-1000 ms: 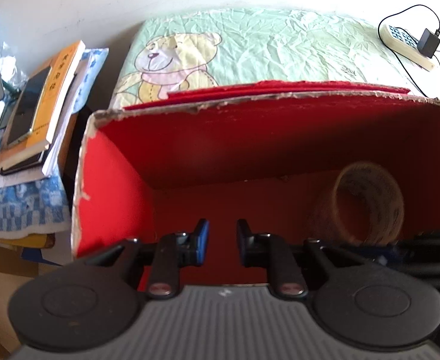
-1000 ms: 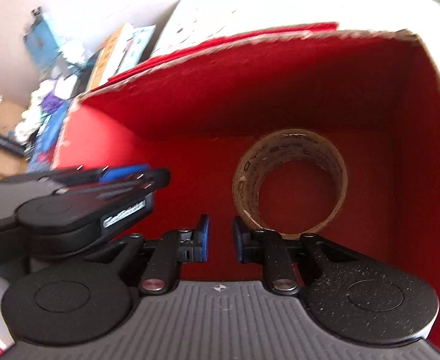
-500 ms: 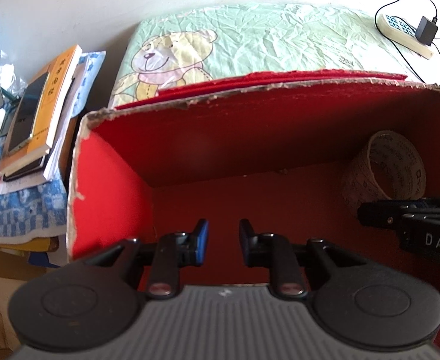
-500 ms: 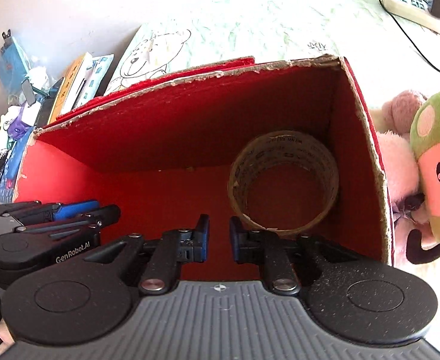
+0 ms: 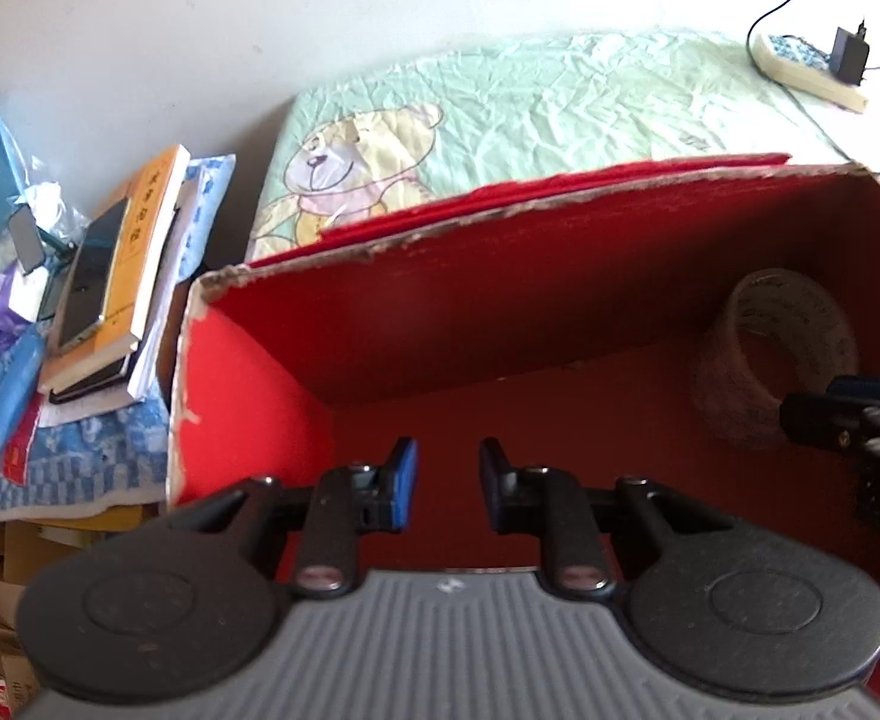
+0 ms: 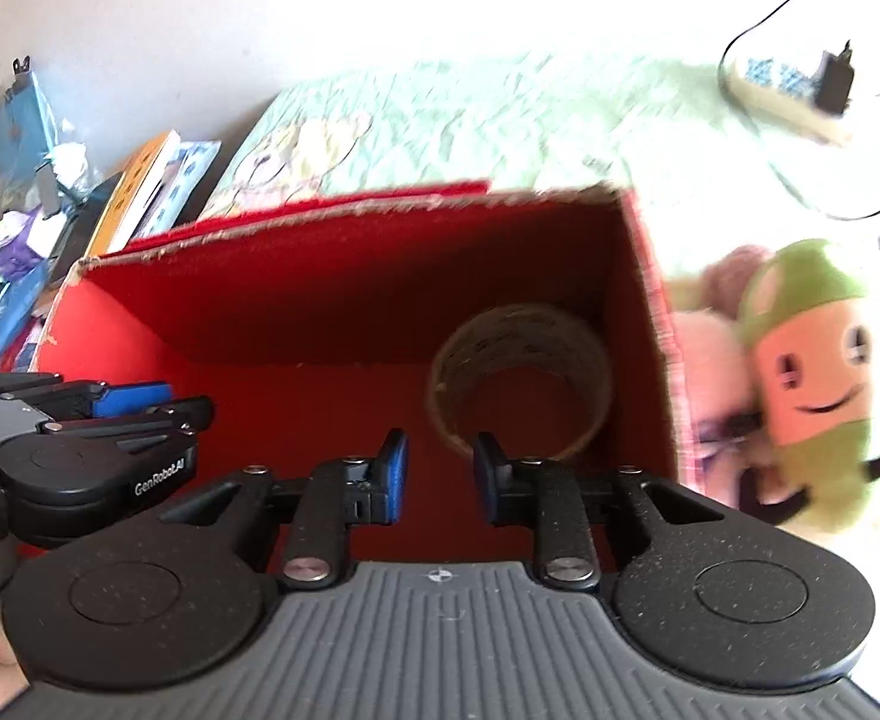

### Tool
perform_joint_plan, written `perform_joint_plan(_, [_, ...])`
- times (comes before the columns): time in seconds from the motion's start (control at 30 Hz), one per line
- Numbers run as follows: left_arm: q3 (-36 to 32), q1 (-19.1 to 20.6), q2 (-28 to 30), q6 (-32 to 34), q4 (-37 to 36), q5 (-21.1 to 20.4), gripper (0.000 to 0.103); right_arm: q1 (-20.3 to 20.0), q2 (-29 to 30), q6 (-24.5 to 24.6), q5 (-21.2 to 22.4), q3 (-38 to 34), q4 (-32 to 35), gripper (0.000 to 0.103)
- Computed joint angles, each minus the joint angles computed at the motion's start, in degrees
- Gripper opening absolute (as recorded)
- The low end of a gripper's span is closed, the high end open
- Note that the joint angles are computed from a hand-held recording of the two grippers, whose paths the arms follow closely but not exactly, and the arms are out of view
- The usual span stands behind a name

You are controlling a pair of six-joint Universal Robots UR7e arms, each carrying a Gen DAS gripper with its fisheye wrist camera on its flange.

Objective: Organize objects
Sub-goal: 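Lower the tape roll into the red box and open the right gripper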

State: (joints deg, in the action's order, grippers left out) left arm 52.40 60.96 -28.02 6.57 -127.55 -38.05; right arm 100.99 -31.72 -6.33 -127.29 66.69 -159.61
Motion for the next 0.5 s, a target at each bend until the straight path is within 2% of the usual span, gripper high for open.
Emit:
perform_joint_plan(0.07, [1.83,-0.69,-0.88,1.07,-2.26,0.14,0.032,0.15,-0.94,-0.69,-0.33,1.62,-2.27,0.026])
perform_joint_plan(0.17, [4.81,-1.93,-2.08,3.37,-6.15,1.03,0.035,0.44,-2.06,-1.09,-0.83,3.76,-5.25,0.027])
perform_joint_plan(0.23, [6.44,-2.62,-2.92,4.13,-7.73,0.7,0.039,1.14,-0.64,-1.77,-1.86,2.88,-7.05,0.027])
perform_joint_plan(0.43, [10.43,-4.14,-5.25,3.82,-9.62,0.41,0.044,1.87,-2.46,-3.09,-2.5,6.95,-12.52,0.027])
perform_joint_plan(0.5, [12.05,-4.63,-5.95,4.57,-11.19,0.84,0.054,2.18,-3.89,-3.2,-3.05,9.53,-14.79,0.028])
